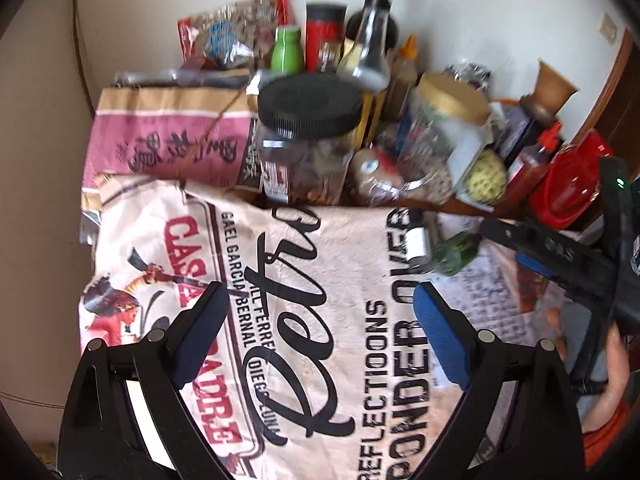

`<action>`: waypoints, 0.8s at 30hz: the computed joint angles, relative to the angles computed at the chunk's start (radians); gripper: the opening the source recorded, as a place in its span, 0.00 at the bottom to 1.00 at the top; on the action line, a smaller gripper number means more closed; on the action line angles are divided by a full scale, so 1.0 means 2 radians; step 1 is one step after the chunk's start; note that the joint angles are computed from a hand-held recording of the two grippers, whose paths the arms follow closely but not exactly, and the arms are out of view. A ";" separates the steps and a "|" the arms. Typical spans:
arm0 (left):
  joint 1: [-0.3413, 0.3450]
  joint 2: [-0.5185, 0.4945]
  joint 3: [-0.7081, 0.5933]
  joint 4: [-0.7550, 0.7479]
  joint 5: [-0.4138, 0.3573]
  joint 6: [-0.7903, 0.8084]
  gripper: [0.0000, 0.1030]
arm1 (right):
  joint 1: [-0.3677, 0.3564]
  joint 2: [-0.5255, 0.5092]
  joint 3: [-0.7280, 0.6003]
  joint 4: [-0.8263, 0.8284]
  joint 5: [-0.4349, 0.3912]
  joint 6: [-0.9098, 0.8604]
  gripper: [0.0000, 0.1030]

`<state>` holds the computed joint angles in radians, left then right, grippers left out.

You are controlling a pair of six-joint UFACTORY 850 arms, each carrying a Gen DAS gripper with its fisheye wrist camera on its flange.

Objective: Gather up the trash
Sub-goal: 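Grasp the small clear bottle with the left tool while the right tool grasps the green bottle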

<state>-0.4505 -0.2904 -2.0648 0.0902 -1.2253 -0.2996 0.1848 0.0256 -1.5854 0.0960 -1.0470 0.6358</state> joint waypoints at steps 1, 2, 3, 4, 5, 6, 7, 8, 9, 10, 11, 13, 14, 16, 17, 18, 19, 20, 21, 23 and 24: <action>0.002 -0.001 0.005 -0.003 0.002 0.002 0.91 | -0.001 -0.004 0.002 0.002 0.000 0.004 0.84; 0.004 -0.002 0.010 -0.006 0.005 0.003 0.91 | -0.001 -0.009 0.005 0.004 -0.001 0.012 0.84; 0.005 -0.004 0.012 -0.009 0.007 0.005 0.91 | -0.001 -0.011 0.007 0.003 -0.002 0.018 0.84; 0.006 -0.006 0.013 -0.012 0.008 0.007 0.91 | 0.000 -0.014 0.008 0.001 -0.002 0.026 0.84; 0.007 -0.009 0.013 -0.013 0.008 0.008 0.91 | 0.002 -0.015 0.010 -0.002 -0.004 0.031 0.83; 0.007 -0.012 0.011 -0.015 0.006 0.008 0.91 | 0.004 -0.016 0.012 -0.009 -0.009 0.039 0.83; 0.008 -0.014 0.010 -0.017 0.006 0.008 0.91 | 0.006 -0.017 0.013 -0.014 -0.012 0.041 0.81; 0.009 -0.016 0.010 -0.021 0.007 0.008 0.91 | 0.007 -0.017 0.013 -0.017 -0.017 0.041 0.79; 0.011 -0.019 0.007 -0.028 0.006 0.009 0.91 | 0.009 -0.021 0.011 -0.023 -0.031 0.036 0.76; 0.012 -0.021 0.005 -0.034 0.005 0.010 0.91 | 0.010 -0.021 0.011 -0.026 -0.039 0.031 0.67; 0.013 -0.025 0.002 -0.042 0.003 0.011 0.91 | 0.012 -0.022 0.010 -0.032 -0.043 0.029 0.59; 0.013 -0.033 -0.006 -0.050 -0.002 0.012 0.91 | 0.017 -0.017 0.013 -0.049 -0.054 0.016 0.49; 0.012 -0.038 -0.010 -0.054 -0.004 0.012 0.91 | 0.017 -0.015 0.016 -0.051 -0.054 0.011 0.45; 0.011 -0.047 -0.018 -0.067 -0.008 0.012 0.91 | 0.017 -0.001 0.030 -0.057 -0.051 0.005 0.45; 0.011 -0.053 -0.024 -0.076 -0.010 0.012 0.91 | 0.016 0.008 0.039 -0.059 -0.048 0.001 0.45; 0.010 -0.059 -0.030 -0.088 -0.012 0.014 0.91 | 0.018 0.015 0.042 -0.066 -0.050 0.001 0.44; 0.008 -0.066 -0.037 -0.097 -0.013 0.017 0.91 | 0.017 0.022 0.045 -0.067 -0.055 -0.012 0.44; 0.006 -0.076 -0.047 -0.107 -0.015 0.024 0.91 | 0.016 0.029 0.049 -0.071 -0.056 -0.017 0.44; 0.003 -0.085 -0.058 -0.116 -0.019 0.031 0.91 | 0.016 0.041 0.055 -0.074 -0.060 -0.022 0.43; 0.000 -0.104 -0.076 -0.131 -0.028 0.047 0.89 | 0.011 0.055 0.061 -0.076 -0.065 -0.031 0.42; -0.005 -0.118 -0.091 -0.129 -0.035 0.053 0.84 | 0.010 0.066 0.065 -0.077 -0.070 -0.034 0.42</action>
